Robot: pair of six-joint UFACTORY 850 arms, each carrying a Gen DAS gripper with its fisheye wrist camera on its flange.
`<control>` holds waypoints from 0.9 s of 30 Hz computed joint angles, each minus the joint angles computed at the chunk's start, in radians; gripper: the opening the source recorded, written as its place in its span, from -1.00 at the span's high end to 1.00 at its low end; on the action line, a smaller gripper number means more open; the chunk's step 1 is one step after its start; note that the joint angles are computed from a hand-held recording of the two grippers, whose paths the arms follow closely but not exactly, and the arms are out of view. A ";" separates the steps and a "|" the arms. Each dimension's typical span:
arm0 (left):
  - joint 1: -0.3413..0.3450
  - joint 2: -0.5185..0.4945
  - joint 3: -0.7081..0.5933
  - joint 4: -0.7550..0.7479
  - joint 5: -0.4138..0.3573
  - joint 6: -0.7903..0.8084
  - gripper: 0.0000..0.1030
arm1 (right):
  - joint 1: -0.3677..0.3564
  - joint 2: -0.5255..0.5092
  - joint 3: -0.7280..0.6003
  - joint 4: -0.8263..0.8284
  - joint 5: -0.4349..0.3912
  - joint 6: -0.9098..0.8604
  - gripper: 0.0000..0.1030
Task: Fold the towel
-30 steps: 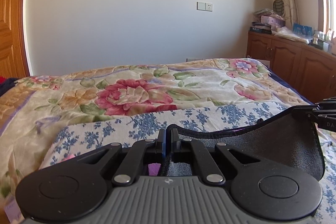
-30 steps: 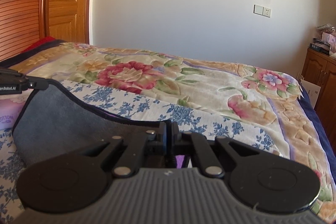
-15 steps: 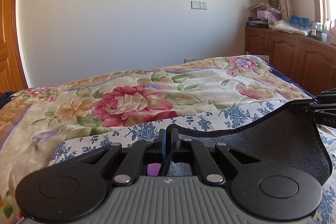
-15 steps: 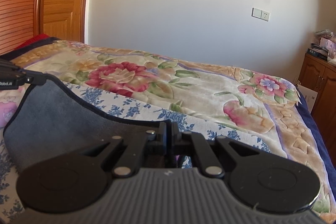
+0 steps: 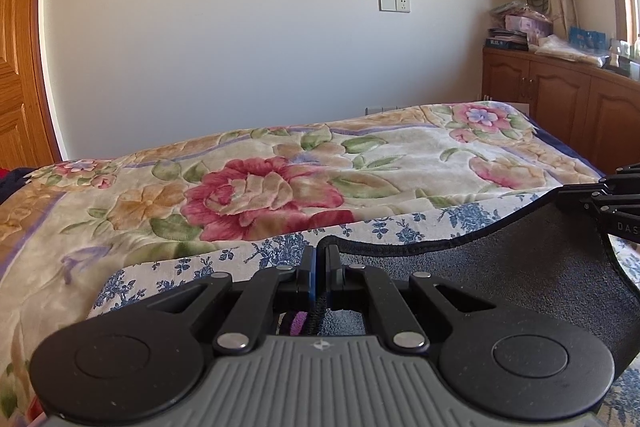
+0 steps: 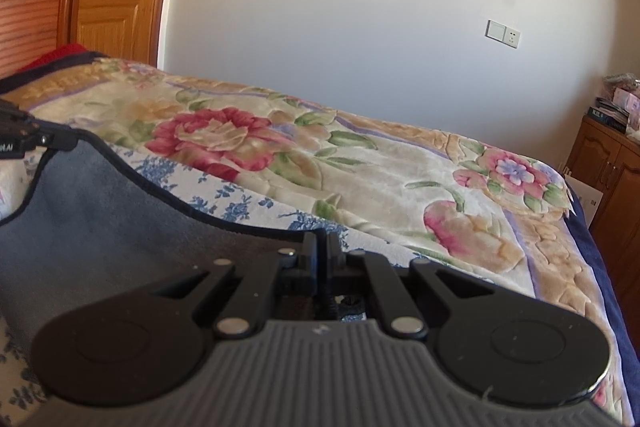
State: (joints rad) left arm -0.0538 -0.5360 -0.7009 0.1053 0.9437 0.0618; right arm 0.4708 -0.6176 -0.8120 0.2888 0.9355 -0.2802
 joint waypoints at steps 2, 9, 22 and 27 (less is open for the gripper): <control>0.000 -0.007 -0.009 0.001 -0.005 -0.007 0.90 | -0.001 -0.011 -0.010 -0.001 -0.003 -0.013 0.91; -0.008 -0.045 -0.042 -0.027 -0.011 0.015 0.90 | -0.012 -0.048 -0.043 0.006 -0.026 -0.043 0.90; -0.018 -0.115 -0.107 -0.072 -0.078 0.040 0.88 | -0.028 -0.099 -0.075 -0.016 -0.066 -0.014 0.90; -0.018 -0.121 -0.113 -0.059 -0.091 0.022 0.84 | -0.031 -0.103 -0.080 -0.016 -0.078 -0.009 0.89</control>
